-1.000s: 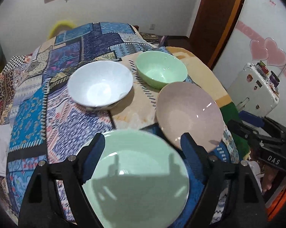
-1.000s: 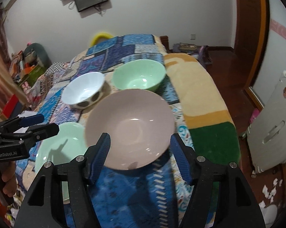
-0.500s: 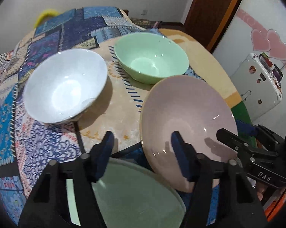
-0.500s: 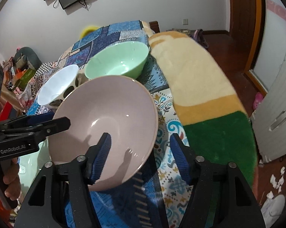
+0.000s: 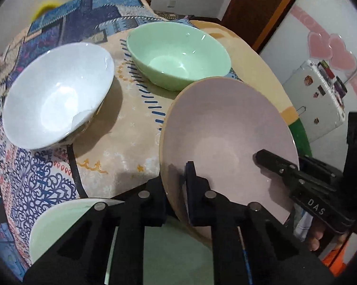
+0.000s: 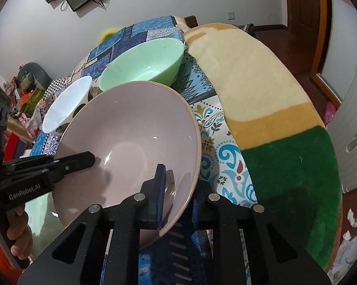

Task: Organize plates and bowls
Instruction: 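Lift and carry the pinkish-beige plate toward the plate stack with the left tool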

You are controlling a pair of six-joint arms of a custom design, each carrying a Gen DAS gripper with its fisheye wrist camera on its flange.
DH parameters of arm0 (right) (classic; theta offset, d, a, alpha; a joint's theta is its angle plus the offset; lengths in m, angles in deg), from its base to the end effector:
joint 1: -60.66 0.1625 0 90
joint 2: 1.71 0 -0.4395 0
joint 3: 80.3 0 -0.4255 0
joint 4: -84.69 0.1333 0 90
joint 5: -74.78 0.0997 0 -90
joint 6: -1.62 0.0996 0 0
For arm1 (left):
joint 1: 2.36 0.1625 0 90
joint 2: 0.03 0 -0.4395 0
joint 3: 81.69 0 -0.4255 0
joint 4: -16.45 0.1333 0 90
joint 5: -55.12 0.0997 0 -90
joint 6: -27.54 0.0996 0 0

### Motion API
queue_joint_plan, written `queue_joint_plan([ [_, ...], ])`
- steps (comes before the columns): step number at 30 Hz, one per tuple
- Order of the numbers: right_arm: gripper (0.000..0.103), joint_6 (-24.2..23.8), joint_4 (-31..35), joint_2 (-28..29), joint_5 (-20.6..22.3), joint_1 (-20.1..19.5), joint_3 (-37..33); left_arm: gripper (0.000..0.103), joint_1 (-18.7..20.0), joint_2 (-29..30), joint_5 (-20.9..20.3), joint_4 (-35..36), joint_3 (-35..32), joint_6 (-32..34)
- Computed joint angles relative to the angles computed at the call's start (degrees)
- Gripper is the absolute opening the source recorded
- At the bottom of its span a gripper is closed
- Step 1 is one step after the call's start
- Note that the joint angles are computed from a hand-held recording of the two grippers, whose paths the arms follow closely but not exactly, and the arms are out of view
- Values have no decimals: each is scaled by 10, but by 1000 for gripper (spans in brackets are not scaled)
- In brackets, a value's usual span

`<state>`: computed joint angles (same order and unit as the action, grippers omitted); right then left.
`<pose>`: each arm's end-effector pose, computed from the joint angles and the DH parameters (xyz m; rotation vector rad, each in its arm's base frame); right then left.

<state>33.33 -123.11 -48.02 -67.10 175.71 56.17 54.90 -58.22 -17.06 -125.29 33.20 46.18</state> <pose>0.2273 -0.3565 0.0466 -0.4175 -2.3310 1.0525 -0.1632 -0.5566 0.0773 1.2405 2.5345 0.0670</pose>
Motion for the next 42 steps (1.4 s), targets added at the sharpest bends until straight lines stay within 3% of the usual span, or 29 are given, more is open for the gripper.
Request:
queue_joint_plan([
  [16,17,39,69,-26,-57,75,-13,13,-25,-84,-18,-1,46,9],
  [22,17,29,76,-16,-63,94,-33,13,-26,-132,-18,9,61,9],
  [42,17,-17,120,51,-57,136,-132,14,22,-255,-23,64,68,22],
])
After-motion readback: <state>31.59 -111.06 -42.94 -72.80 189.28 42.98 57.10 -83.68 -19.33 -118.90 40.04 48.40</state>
